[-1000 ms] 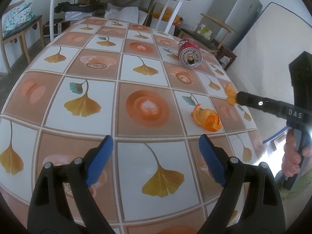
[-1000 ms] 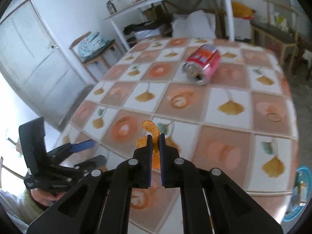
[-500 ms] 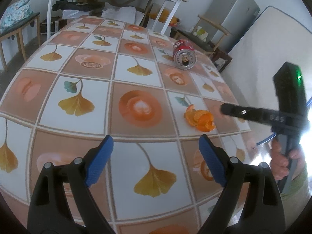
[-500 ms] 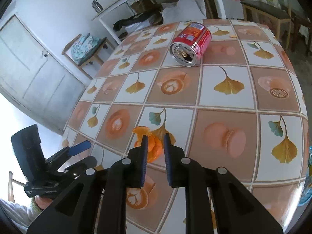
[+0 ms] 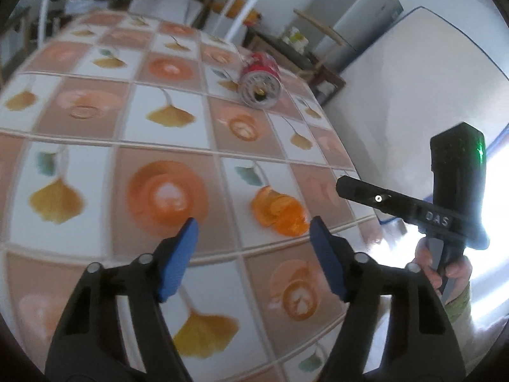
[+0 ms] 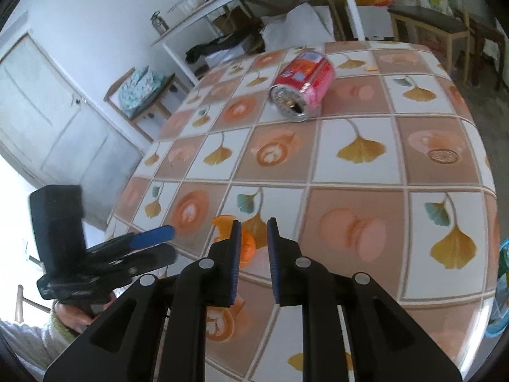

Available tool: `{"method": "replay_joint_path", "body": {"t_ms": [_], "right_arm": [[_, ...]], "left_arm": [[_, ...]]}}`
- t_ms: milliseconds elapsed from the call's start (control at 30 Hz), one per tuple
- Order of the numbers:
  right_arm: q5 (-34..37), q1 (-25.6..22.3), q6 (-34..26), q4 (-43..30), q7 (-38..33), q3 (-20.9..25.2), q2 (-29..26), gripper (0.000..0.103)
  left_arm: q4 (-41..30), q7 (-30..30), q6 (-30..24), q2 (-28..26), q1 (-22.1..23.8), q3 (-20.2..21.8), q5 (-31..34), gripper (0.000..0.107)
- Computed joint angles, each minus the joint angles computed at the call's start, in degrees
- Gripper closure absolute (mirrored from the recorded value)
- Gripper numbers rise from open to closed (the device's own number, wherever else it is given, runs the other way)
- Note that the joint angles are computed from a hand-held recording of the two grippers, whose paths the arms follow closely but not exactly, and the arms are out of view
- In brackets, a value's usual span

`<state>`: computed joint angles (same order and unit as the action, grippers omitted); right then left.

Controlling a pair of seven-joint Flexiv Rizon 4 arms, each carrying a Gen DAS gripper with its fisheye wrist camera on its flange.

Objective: Collect trash

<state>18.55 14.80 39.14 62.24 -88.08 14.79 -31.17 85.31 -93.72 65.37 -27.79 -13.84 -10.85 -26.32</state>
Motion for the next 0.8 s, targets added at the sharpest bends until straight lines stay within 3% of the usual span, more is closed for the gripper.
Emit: {"method": "replay_joint_path", "body": {"t_ms": [233,400,533,667,800], "right_arm": [[2.0,-1.7,0.4,2.4,0.5,0.1,1.1,0.086],[3.1,-2.4,1.0,3.3,0.4,0.2,1.1,0.086],[3.8,-2.8,1.6,3.7,0.1,0.4,1.2,0.086],[3.7,-2.8,2.4,4.6,0.0,0.3,1.7,0.086],[3.4,-2.9,3.3,5.9,0.6,0.0,2.7,0.086]], "left_arm": [[-9.8,-0.8,-7.7,-6.0,-1.2,1.5,3.7,0.061],[-12.5,-0.8,-11.1,-7.1,-1.9,1.7,5.4,0.072],[-15.5,-3.1,-13.9,-7.8,-4.5,4.4,10.5,0.078],[-16.8,-6.2,-15.1,-8.1,-5.5,5.5,13.1,0.095],[-16.5,-8.0,-14.6,-8.0,-5.6,5.5,14.0,0.100]]}}
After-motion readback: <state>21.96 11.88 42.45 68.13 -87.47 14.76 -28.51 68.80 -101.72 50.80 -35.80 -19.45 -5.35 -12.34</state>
